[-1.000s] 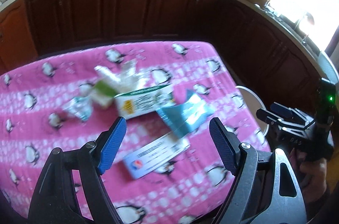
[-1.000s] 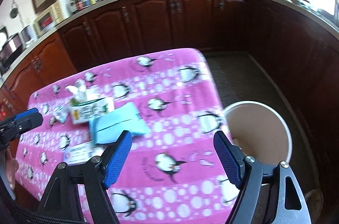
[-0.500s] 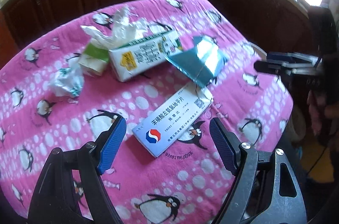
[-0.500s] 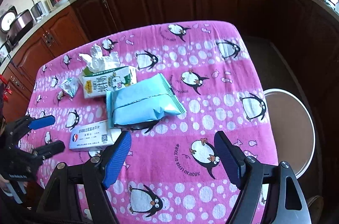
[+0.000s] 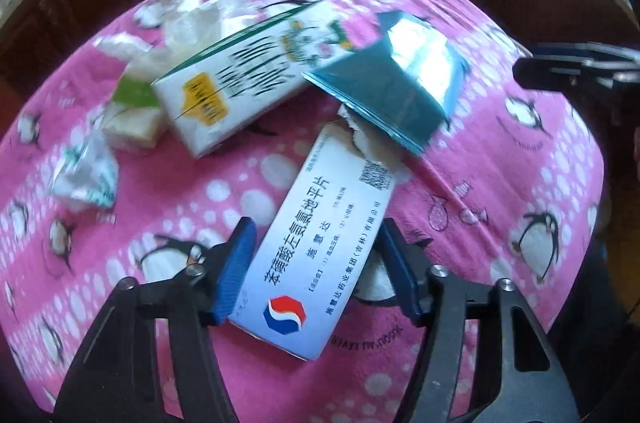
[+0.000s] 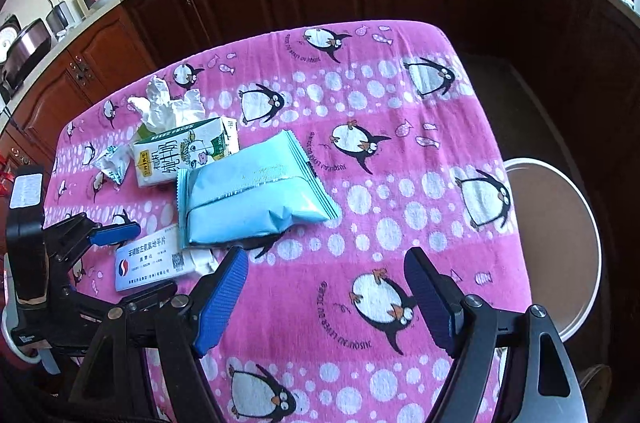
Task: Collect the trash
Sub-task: 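Grasp the blue wet-wipe pack with the right tool while the left tool grasps the white medicine box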
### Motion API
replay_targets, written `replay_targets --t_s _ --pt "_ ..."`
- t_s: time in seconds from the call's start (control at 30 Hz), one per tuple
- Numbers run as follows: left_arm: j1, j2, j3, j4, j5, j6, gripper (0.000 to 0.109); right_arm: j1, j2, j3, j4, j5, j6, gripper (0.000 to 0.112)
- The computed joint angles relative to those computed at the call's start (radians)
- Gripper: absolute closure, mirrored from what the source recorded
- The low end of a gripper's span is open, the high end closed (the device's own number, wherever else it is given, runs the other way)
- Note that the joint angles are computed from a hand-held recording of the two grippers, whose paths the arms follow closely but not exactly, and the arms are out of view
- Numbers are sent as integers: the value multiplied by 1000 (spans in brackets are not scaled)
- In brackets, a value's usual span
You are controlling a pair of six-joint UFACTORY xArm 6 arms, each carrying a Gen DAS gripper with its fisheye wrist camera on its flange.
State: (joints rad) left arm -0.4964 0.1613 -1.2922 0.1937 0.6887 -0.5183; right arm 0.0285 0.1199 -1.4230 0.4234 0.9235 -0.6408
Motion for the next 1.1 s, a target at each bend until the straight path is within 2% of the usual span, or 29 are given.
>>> replay_targets --t_s 0.07,0.17,0.3,0.33,0.43,0.47,0.53,0.6,0.7,0.73,0.8,0.87,0.9,0.93,0.97,1.0,1.1 --pt "14 -35 33 -41 4 -22 58 5 19 -20 5 5 -4 34" --pt "36 -129 136 -58 -34 -105 59 8 64 -73 37 59 -24 34" --pt "40 -220 217 2 -53 -172 59 15 138 -159 83 109 -27 34" --pt "40 -232 225 14 -51 -181 59 15 163 -187 100 126 -24 30" --pt "37 -251 235 48 -40 -208 59 17 264 -306 128 229 32 29" --pt "35 -256 239 56 -37 -213 59 17 296 -341 149 267 49 33" --pt "28 -253 228 66 -30 -227 59 10 316 -352 206 296 57 72" --pt "22 -253 221 65 -33 -233 59 -12 326 -356 302 360 60 86" --pt "11 -229 185 74 -36 -244 60 -6 261 -279 316 305 -6 103" --pt "8 -224 177 76 -37 -246 60 -8 231 -246 332 277 -35 105" --pt "3 -209 158 74 -43 -247 60 -19 218 -245 348 293 -48 106" --pt "0 -206 152 74 -48 -250 60 -16 205 -239 308 276 -42 106" --pt "-2 -205 150 75 -51 -251 60 -8 191 -221 275 237 -41 100" --pt "-3 -206 151 76 -54 -252 60 -3 186 -213 245 215 -29 77" --pt "-5 -208 152 77 -54 -253 60 -5 192 -220 227 216 -13 62" --pt "-5 -208 153 75 -55 -252 60 -8 195 -219 231 213 1 41" --pt "-1 -208 153 74 -58 -252 61 -18 221 -231 283 204 8 39"
